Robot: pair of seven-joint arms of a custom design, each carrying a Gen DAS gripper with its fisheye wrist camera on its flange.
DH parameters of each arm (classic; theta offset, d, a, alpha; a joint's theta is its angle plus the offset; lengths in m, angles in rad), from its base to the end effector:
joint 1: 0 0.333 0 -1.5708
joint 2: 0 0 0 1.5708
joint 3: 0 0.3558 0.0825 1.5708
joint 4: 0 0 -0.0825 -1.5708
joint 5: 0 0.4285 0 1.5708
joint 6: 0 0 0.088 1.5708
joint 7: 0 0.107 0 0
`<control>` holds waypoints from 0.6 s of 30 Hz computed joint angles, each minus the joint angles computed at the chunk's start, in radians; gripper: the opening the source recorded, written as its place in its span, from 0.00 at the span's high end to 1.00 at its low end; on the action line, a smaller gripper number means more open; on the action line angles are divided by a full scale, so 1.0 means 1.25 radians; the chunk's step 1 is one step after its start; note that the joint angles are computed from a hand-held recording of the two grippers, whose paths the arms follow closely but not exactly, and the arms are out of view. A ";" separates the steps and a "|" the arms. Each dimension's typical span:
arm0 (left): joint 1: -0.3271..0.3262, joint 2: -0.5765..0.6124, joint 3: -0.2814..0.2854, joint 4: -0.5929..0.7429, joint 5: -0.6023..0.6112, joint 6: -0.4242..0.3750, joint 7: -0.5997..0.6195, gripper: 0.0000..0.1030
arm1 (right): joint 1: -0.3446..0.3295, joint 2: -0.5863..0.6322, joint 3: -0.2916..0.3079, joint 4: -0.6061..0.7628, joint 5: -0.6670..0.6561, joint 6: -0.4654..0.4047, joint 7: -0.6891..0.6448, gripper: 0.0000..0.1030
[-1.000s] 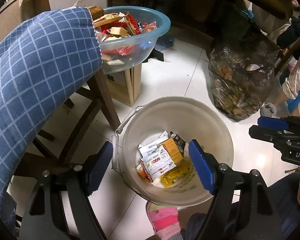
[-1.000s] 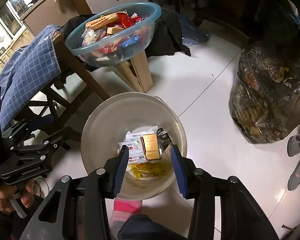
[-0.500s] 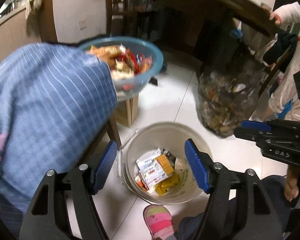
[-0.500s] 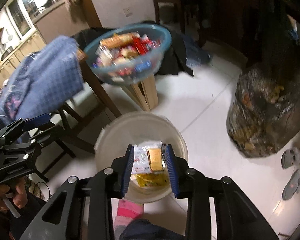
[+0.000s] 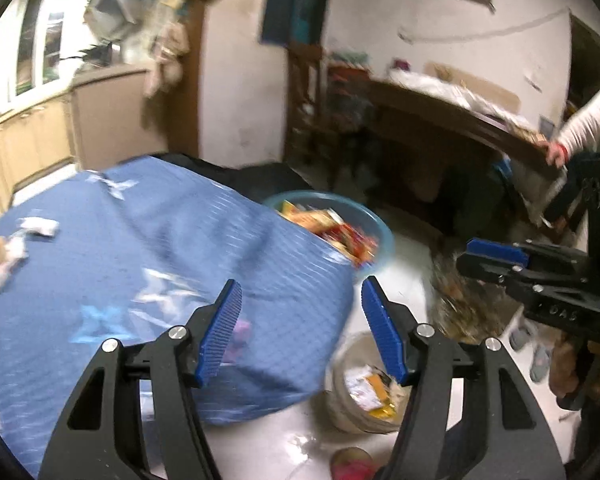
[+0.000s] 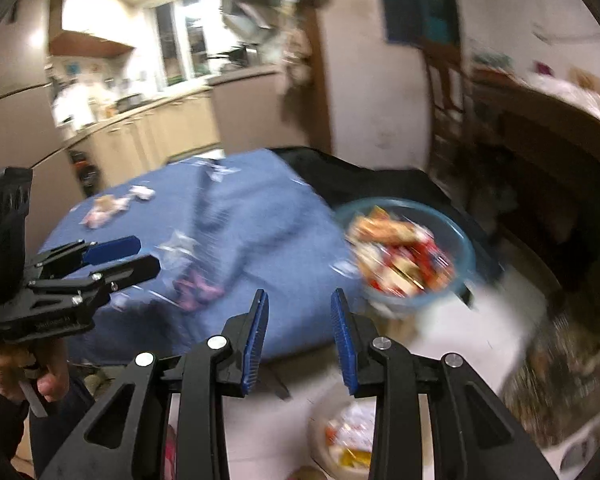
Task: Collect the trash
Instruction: 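Swing both open tools back over the table toward the remaining trash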
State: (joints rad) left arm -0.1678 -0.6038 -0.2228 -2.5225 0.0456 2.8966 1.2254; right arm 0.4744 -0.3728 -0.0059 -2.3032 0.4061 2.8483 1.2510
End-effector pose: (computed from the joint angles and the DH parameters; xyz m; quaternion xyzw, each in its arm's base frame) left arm 0.3981 -0.1865 0.6097 -0.5892 0.6588 -0.3891 0.2597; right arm 0.4686 0.2131 0.6216 -0.7554 0.4712 -0.1779 0.4192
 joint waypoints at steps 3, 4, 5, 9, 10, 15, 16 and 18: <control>0.047 -0.075 0.015 -0.028 0.013 -0.028 -0.010 0.45 | 0.053 0.061 0.005 0.084 0.031 -0.005 -0.049 0.68; 0.072 -0.105 0.020 -0.038 0.023 -0.042 -0.012 0.45 | 0.068 0.085 0.009 0.118 0.045 -0.012 -0.070 0.68; 0.091 -0.130 0.027 -0.048 0.029 -0.052 -0.013 0.46 | 0.073 0.110 0.022 0.150 0.050 -0.012 -0.080 0.69; 0.154 -0.200 0.064 -0.077 0.048 -0.092 0.000 0.48 | 0.078 0.190 0.078 0.256 0.048 -0.028 -0.096 0.70; 0.167 -0.209 0.073 -0.078 0.051 -0.102 0.008 0.48 | 0.077 0.218 0.094 0.292 0.039 -0.036 -0.093 0.70; 0.223 -0.226 0.156 -0.074 0.053 -0.139 0.076 0.48 | 0.070 0.356 0.155 0.461 -0.037 -0.094 -0.059 0.70; 0.237 -0.222 0.178 -0.072 0.052 -0.146 0.098 0.48 | 0.074 0.396 0.163 0.511 -0.071 -0.113 -0.044 0.70; 0.283 -0.202 0.205 -0.063 0.059 -0.151 0.134 0.48 | 0.080 0.454 0.175 0.586 -0.111 -0.149 -0.028 0.70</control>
State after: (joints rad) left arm 0.1857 -0.8562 0.0332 -2.6016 0.1198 2.7076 1.3928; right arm 0.5746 0.1952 0.2134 -1.5704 0.2676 2.6625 1.2160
